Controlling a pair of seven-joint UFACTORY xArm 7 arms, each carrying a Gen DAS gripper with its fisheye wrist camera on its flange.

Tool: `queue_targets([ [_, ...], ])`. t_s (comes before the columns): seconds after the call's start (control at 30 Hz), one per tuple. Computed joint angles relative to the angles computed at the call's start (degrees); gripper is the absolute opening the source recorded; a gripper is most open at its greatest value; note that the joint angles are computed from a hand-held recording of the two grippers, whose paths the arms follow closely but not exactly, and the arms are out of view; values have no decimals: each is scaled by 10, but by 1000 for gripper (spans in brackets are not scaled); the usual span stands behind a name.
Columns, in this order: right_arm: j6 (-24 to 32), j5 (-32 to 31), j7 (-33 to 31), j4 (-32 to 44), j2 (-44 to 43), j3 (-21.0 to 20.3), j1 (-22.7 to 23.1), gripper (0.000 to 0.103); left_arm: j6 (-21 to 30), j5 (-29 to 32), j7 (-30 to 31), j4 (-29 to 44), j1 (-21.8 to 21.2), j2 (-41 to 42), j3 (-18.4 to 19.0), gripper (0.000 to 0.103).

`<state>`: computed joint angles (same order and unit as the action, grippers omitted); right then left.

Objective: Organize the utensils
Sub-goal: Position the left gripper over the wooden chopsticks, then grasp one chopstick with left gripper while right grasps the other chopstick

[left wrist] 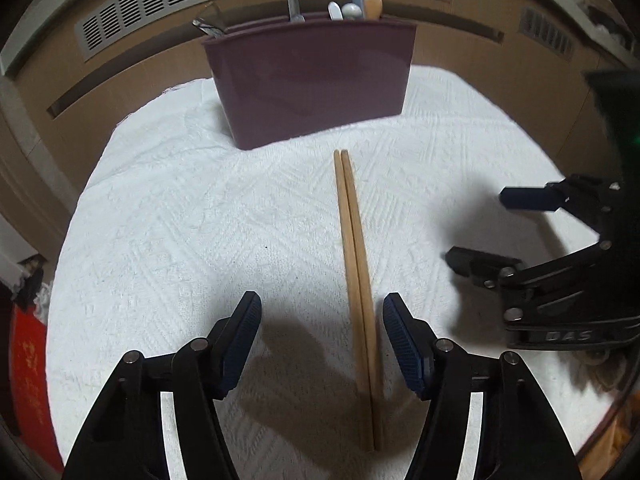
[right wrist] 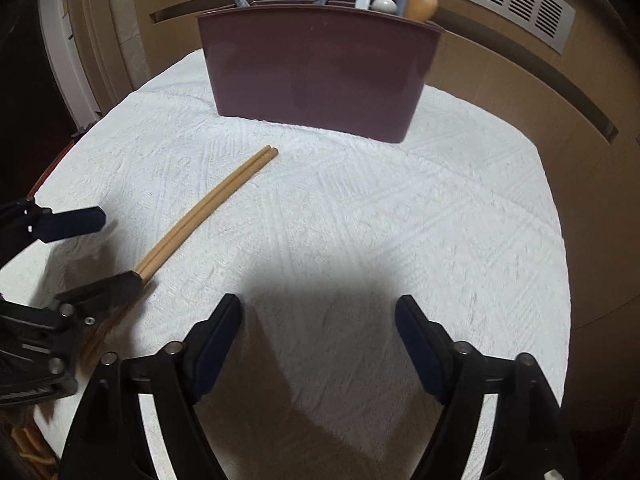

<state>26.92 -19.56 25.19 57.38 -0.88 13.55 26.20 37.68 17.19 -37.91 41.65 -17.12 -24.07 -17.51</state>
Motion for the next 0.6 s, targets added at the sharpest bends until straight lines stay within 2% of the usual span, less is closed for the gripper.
queue_targets([
  [0.1,-24,43,-28,-16,-5,-4,-3,86,19,35,-16,9,15,4,-16,65],
  [0.2,-36,48,-38,-25,-8,-2,-2,95,65,119,-69,25,51,5,-45,65],
  [0.23,-38,59,-48,-26,-7,-1,-2,100,72,133,-77,26,55,5,-42,65],
  [0.33,-38,57,-45,-29,-8,1,-1,102,91,143,-91,23,62,0,-22,65],
  [0.43,-37,76,-55,-26,-7,0,0,103,99,138,-99,9,68,-12,1,65],
  [0.6,11,69,-32,0,3,3,3,103,44,51,-49,-33,44,-48,48,65],
])
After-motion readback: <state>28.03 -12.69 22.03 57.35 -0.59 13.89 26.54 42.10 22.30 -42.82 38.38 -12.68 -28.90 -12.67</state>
